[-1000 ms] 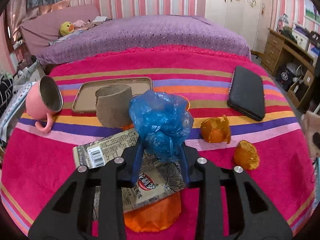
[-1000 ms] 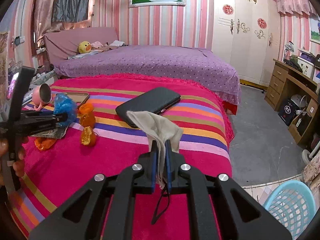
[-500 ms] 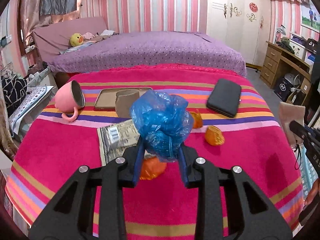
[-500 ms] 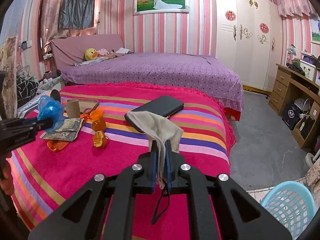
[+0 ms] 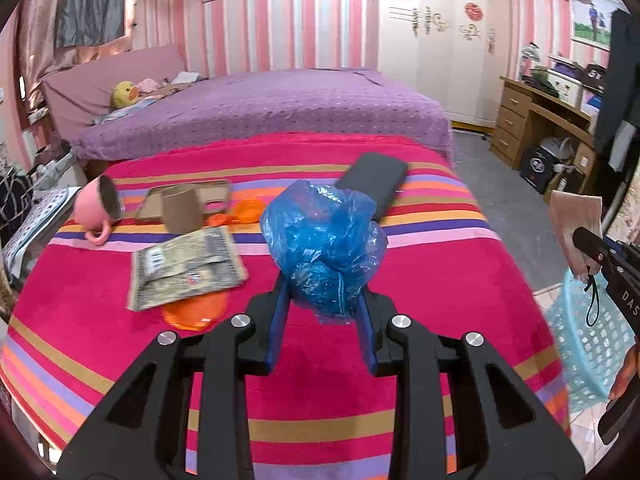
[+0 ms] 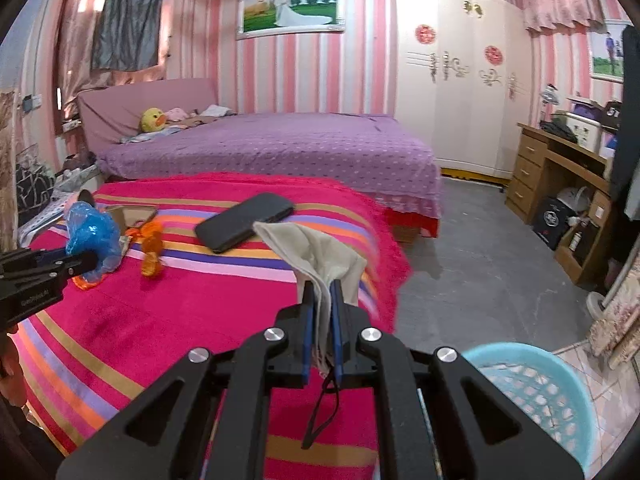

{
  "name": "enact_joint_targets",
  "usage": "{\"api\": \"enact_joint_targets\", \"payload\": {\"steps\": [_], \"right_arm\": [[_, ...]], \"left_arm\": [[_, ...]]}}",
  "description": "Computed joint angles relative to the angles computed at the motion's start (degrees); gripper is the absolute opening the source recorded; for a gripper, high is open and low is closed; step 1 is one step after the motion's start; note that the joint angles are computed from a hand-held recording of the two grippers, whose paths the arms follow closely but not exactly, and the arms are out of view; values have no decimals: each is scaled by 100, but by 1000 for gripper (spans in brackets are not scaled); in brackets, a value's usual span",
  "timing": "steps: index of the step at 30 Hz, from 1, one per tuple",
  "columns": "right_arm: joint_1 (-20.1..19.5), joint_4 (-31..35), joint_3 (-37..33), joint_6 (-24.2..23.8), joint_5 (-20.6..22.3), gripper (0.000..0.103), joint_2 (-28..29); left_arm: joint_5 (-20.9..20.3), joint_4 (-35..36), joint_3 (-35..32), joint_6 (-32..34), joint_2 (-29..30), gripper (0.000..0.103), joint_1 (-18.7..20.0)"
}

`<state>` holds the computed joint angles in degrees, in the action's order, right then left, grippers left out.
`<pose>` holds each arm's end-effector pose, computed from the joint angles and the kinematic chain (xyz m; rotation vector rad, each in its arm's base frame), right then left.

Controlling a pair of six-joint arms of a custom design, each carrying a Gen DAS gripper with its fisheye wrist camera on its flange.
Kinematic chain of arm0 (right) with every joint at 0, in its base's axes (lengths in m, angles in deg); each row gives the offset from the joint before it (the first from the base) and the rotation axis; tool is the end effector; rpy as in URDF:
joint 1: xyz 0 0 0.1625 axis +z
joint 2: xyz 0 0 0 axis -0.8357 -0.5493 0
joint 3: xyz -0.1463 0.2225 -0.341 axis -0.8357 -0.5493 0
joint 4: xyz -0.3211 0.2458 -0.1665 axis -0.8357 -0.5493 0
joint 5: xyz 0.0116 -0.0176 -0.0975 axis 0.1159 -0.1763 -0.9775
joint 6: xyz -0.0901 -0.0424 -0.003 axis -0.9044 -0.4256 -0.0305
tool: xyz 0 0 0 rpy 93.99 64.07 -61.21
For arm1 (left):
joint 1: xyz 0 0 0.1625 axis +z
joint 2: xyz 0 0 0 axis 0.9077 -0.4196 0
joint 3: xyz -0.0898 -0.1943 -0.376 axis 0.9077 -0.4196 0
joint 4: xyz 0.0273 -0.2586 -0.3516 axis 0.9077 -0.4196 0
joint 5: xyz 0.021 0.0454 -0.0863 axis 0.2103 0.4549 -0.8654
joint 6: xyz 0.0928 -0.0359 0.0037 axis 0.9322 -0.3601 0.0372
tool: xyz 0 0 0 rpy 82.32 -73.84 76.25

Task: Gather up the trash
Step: 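Carry the bag and cloth over the blue basket and open both tools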

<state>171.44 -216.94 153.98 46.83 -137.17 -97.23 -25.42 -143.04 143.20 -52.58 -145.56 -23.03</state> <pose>0.2710 -0.4185 0.1025 0.6116 -2.1349 1.1765 -0.1378 -0.4213 0.2496 0.4665 2.1622 -1.0368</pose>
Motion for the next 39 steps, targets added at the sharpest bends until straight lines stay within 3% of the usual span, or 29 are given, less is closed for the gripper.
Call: {"api": "enact_joint_targets", "payload": {"steps": [13,29,33,36,39], "right_arm": [[-708,-811,1241,-102,-88,8,-1133],[-1471,-1608,2101,-310,23,8,-1854],[-1654,-1765,2248,-226,107,8,-2003],[-1738,-1801,2292,-198,168,8,-2069],[-1778,-1857,2315,-198,203,8,-2048]], "left_arm": [[-436,-395,-40,-444,1153,29,-796],[-1450,-1028,-649,-381,2916,29,-1156],[-1536,-1361,-772,-168,3374,30,-1316],[-1604,-1340,-839,-105,3544,32,-1333],[-1778,-1305,-839,-14,3548,41,-1259]]}}
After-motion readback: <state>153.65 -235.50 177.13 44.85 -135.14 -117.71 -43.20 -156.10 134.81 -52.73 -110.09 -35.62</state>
